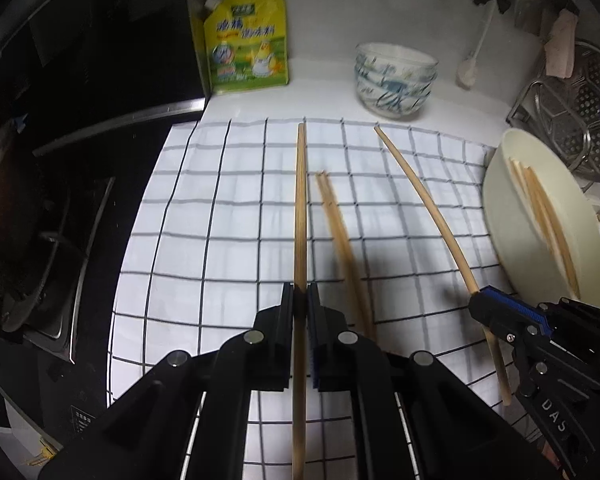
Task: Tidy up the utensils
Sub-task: 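Carry both chopsticks into the cream basin and open both grippers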
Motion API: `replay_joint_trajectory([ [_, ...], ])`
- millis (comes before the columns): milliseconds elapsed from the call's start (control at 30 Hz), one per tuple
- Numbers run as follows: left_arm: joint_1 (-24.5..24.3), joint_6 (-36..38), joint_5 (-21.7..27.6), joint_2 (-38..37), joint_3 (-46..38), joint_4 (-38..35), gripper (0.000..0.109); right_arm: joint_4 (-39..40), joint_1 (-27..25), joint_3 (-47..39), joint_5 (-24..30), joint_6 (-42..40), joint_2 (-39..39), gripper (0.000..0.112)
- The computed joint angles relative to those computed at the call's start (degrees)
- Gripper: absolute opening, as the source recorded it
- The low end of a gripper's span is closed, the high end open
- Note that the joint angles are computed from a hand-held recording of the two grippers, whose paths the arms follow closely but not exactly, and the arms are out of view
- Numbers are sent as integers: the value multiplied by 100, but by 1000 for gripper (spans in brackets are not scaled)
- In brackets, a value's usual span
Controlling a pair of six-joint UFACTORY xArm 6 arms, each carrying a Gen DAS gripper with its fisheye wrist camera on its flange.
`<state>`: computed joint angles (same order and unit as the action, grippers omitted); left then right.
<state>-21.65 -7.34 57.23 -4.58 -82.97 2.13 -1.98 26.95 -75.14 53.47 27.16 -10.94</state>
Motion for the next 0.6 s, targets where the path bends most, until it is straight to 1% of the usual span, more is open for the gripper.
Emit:
replay_joint_trajectory([
  [100,-166,-70,-22,67,-285,29,7,8,-183,69,-38,-2,-290,6],
  [233,-564,-195,-84,396,-866,39,7,-162,-564,277,-35,36,-735,6],
  [367,-1013,-190,-72,927,-1600,-42,7,-266,-1218,599,46,-58,-1232,6],
  [433,-1234,-132,38,1324,-2116,-163,7,-263,-1549,740,118,-129,-1400,6],
  [500,-1454,-117,106,1684,-2569,-125,7,-177,-1956,918,193,-258,-1570,6],
  [600,-1764,-74,264,2281,-3308,-100,7,-56,-2400,1118,234,-477,-1728,6],
])
